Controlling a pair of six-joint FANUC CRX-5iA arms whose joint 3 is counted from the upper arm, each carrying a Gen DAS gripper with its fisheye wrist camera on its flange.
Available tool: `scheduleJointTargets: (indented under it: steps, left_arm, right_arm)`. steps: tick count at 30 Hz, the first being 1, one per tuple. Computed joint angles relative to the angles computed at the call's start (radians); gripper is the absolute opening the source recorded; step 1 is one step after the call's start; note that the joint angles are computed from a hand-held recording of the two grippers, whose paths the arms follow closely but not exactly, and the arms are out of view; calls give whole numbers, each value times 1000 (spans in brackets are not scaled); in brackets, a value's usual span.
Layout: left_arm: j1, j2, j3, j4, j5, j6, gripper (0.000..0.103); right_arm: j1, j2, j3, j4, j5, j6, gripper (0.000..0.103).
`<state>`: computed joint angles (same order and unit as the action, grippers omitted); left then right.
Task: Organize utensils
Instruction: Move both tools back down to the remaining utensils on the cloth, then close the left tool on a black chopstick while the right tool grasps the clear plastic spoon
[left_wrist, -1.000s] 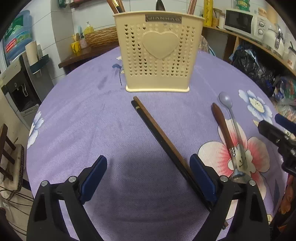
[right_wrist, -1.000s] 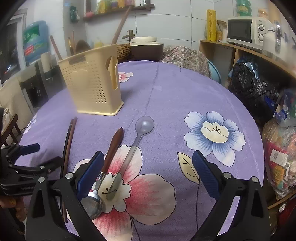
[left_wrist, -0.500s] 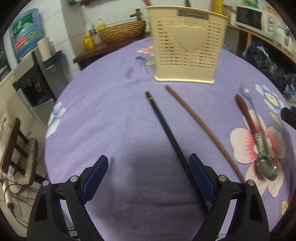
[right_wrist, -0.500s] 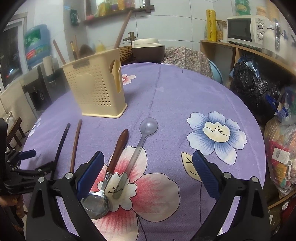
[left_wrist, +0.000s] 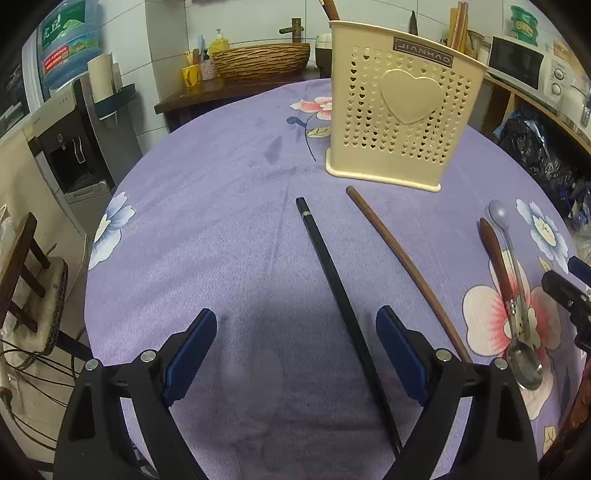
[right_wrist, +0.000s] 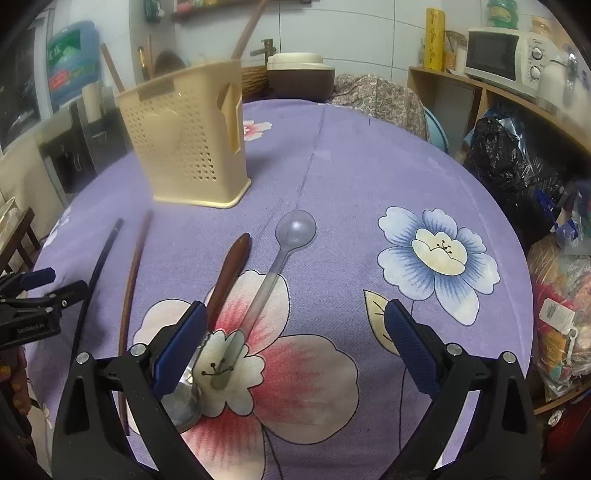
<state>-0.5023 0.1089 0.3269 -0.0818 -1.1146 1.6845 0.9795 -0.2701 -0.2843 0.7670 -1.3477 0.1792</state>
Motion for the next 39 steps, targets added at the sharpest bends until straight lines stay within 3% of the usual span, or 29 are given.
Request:
scheduleJointTargets:
  steps: [3, 7, 14, 25, 34, 37, 39]
  left_arm:
    - [3, 21, 26, -1, -6, 3, 89]
    - [7, 55, 68, -5, -30, 11, 89]
    - [11, 89, 116, -16, -62, 27, 89]
    - [8, 110, 146, -33, -81, 42, 89]
    - [0, 127, 161, -32, -87, 38, 89]
    - [5, 131, 161, -15, -84, 37, 87]
    - [7, 139, 166, -6, -86, 35, 82]
  right_arm:
    - [-41, 24, 31, -35, 2, 55, 94]
    - [-93, 63, 77, -83, 23, 120, 74]
    - [-174, 155, 179, -174, 18, 223, 60]
    - [-239, 206, 240, -210, 56, 196, 39]
    - [-271, 252, 292, -228, 58, 234, 38]
    - [-271, 253, 303, -246, 62, 236, 49]
    - [-271, 261, 307, -239, 61, 238, 49]
